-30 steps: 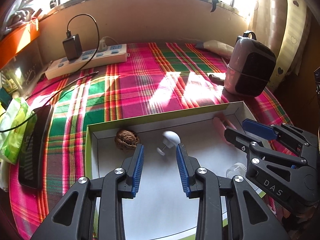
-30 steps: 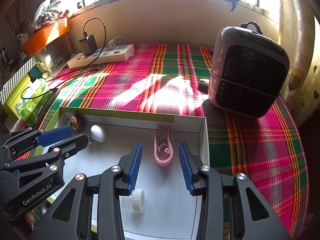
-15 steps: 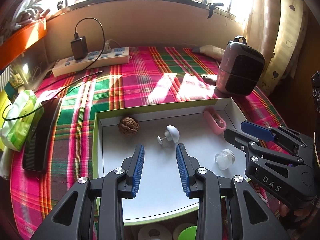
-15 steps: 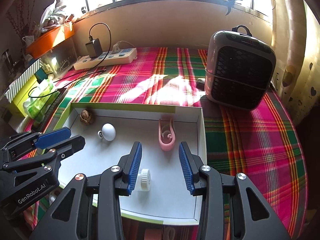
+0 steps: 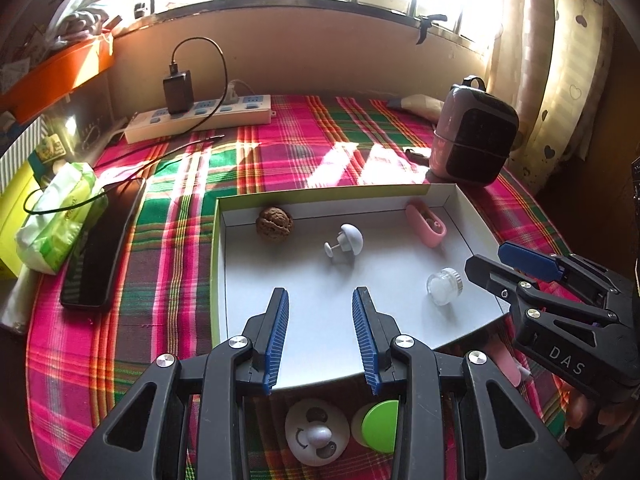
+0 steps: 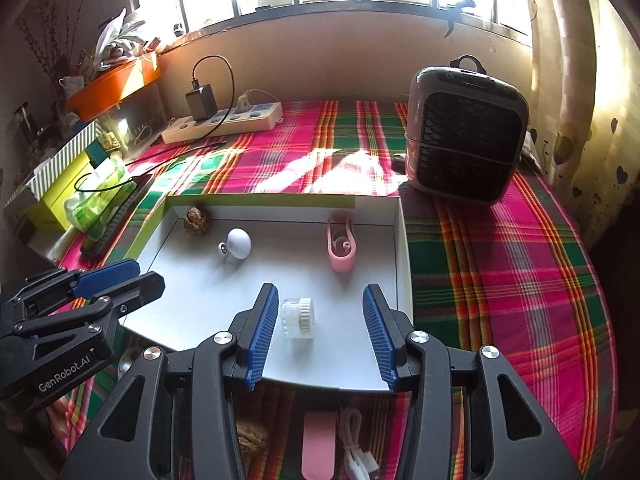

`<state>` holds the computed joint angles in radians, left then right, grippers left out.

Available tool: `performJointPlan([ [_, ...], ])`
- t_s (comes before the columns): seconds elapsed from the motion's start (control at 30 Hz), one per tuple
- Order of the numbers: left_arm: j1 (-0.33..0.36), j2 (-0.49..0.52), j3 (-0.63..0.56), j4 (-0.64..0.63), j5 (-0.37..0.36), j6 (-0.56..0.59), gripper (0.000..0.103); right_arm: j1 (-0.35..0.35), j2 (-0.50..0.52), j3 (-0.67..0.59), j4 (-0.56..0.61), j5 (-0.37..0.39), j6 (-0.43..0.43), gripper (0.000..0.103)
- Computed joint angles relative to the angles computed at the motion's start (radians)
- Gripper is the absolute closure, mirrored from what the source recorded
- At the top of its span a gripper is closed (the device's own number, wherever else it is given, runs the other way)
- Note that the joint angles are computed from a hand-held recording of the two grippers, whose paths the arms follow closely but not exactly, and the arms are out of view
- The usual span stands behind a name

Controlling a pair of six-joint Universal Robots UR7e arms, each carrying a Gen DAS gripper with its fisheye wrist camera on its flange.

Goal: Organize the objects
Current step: 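Withdraw both tools from the box toward the objects lying on the cloth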

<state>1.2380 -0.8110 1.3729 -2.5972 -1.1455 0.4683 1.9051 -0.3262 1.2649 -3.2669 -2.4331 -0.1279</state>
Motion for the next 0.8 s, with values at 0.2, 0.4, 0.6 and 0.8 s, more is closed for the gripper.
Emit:
performJointPlan([
  [0.2,0.013,-0.027,0.027,-0.022,-0.009,-0.027,0.072,0.008,-0.012,0.045,-0.041,0.001,-0.002,0.057],
  [0.4,0.033,-0.063,0.061,-0.04,-0.016,-0.057,0.072,0.015,-0.024,0.104,-0.114,-0.001,-0.003,0.057],
  [0.6,0.047,-0.096,0.099,-0.048,-0.042,-0.063,0.072,0.016,-0.034,0.15,-0.16,-0.005,0.001,0.057],
  [0.8,0.057,-0.116,0.124,-0.066,-0.062,-0.057,0.069,0.015,-0.037,0.192,-0.232,-0.023,-0.006,0.057],
])
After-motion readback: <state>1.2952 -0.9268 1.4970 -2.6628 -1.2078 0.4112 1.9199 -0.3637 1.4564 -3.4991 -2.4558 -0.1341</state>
